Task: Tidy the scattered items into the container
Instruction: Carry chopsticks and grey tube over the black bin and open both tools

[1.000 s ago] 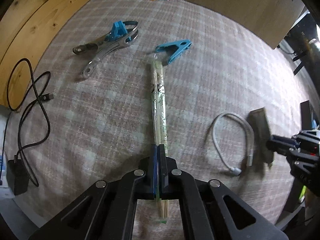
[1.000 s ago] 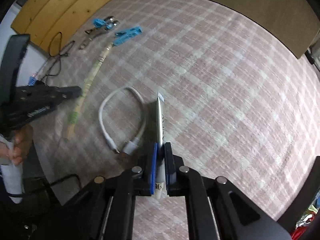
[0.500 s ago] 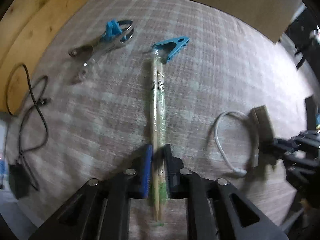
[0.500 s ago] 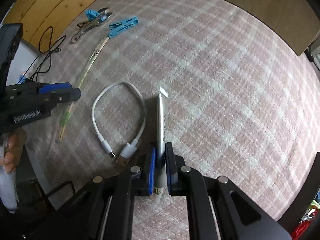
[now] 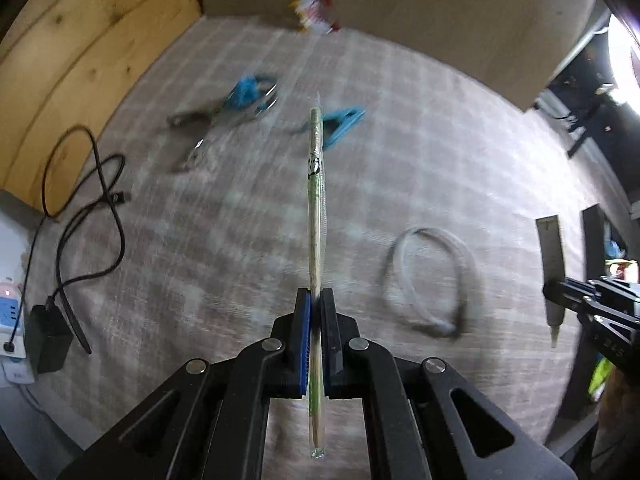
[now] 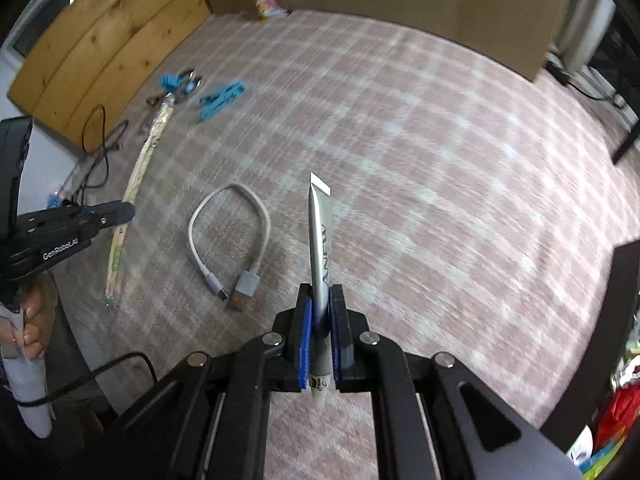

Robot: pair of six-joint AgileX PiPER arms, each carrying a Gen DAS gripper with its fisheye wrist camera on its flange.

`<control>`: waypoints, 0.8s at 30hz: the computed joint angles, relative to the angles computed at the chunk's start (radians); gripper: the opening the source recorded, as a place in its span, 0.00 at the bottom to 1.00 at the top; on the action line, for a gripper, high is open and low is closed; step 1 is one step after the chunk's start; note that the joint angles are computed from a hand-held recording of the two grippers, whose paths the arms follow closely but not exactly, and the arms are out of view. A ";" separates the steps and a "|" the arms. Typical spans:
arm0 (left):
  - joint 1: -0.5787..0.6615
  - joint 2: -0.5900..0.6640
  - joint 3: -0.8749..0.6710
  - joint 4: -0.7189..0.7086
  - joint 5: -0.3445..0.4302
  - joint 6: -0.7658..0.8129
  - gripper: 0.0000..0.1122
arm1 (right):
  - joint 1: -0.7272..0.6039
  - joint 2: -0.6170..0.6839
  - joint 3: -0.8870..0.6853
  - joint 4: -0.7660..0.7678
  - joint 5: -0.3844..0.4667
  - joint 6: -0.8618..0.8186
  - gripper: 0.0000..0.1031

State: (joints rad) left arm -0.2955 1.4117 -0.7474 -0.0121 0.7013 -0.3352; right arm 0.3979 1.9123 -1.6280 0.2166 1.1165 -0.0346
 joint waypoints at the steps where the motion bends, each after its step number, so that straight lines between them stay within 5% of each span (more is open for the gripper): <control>1: 0.004 0.000 -0.028 -0.007 0.016 0.022 0.03 | 0.008 -0.065 0.081 -0.004 -0.019 0.019 0.08; 4: -0.054 0.106 -0.223 -0.015 0.071 0.027 0.03 | -0.057 -0.163 0.167 0.020 -0.041 -0.012 0.08; 9: 0.091 0.132 -0.322 -0.176 0.126 0.372 0.03 | -0.224 -0.332 0.288 0.054 -0.014 -0.097 0.08; 12: -0.081 0.145 -0.390 -0.158 0.148 0.264 0.03 | -0.391 -0.419 0.325 0.083 0.046 -0.189 0.08; 17: -0.356 0.241 -0.580 -0.129 0.201 0.101 0.03 | -0.506 -0.538 0.454 0.065 0.009 -0.196 0.08; 24: -0.594 0.463 -0.897 -0.138 0.265 0.023 0.03 | -0.805 -0.632 0.541 0.090 0.036 -0.351 0.08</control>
